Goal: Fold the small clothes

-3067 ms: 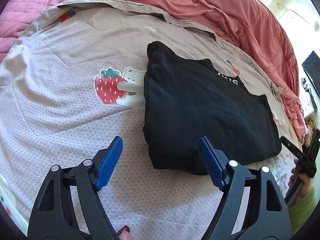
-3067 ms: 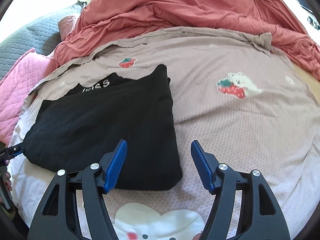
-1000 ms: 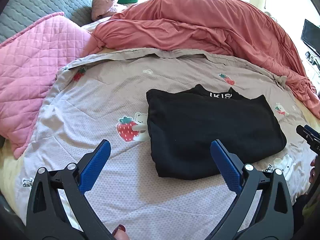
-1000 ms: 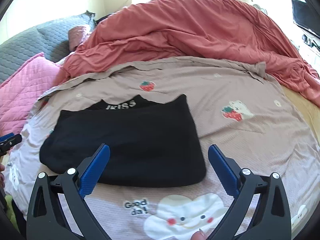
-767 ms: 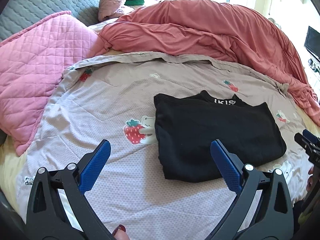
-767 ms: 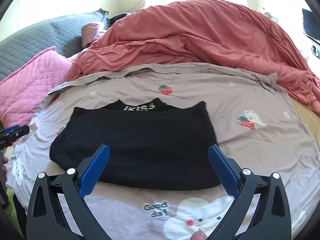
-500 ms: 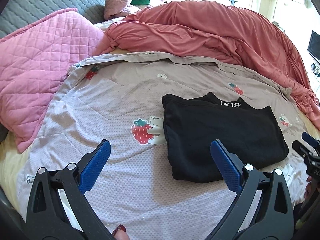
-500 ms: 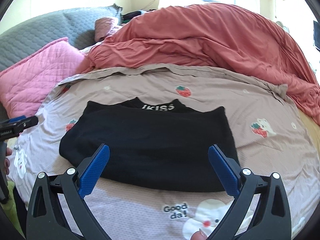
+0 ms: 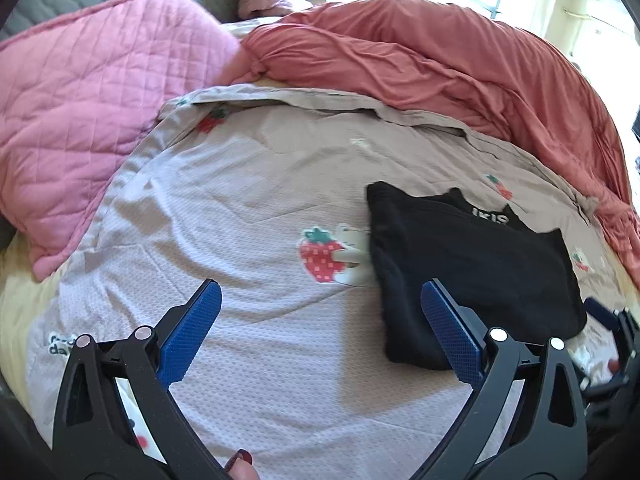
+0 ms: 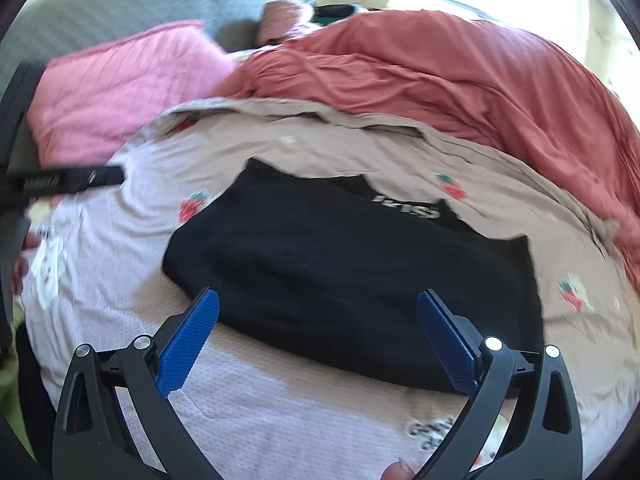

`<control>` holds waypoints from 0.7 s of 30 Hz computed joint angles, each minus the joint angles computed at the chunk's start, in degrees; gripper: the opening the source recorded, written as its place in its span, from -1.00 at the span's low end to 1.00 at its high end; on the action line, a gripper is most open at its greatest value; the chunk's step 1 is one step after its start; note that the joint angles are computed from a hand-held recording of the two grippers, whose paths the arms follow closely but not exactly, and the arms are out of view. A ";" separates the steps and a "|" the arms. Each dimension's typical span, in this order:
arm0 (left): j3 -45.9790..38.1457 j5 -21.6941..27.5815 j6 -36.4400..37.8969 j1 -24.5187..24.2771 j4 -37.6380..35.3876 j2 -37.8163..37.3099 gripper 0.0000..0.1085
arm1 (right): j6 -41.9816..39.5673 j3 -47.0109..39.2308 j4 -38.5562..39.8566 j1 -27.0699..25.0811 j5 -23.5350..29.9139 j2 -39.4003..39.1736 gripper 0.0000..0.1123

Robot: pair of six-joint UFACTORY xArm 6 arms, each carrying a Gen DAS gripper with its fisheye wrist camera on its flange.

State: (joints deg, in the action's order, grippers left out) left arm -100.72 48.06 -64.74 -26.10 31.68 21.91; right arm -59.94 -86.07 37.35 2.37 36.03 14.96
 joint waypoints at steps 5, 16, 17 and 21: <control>4.10 -1.98 -2.10 2.08 -2.11 -1.47 0.73 | -4.41 3.88 -1.08 3.99 -3.83 -0.22 0.76; 5.44 -7.30 -0.59 5.11 -8.85 0.23 0.73 | -13.51 9.19 -2.38 9.68 -12.11 1.14 0.76; 4.75 -7.68 -0.04 5.23 -9.60 0.91 0.73 | -13.39 8.87 -2.95 10.27 -12.87 1.85 0.75; 1.76 -9.73 2.25 5.91 -13.54 3.88 0.73 | -14.93 8.09 -3.27 12.08 -15.70 4.01 0.74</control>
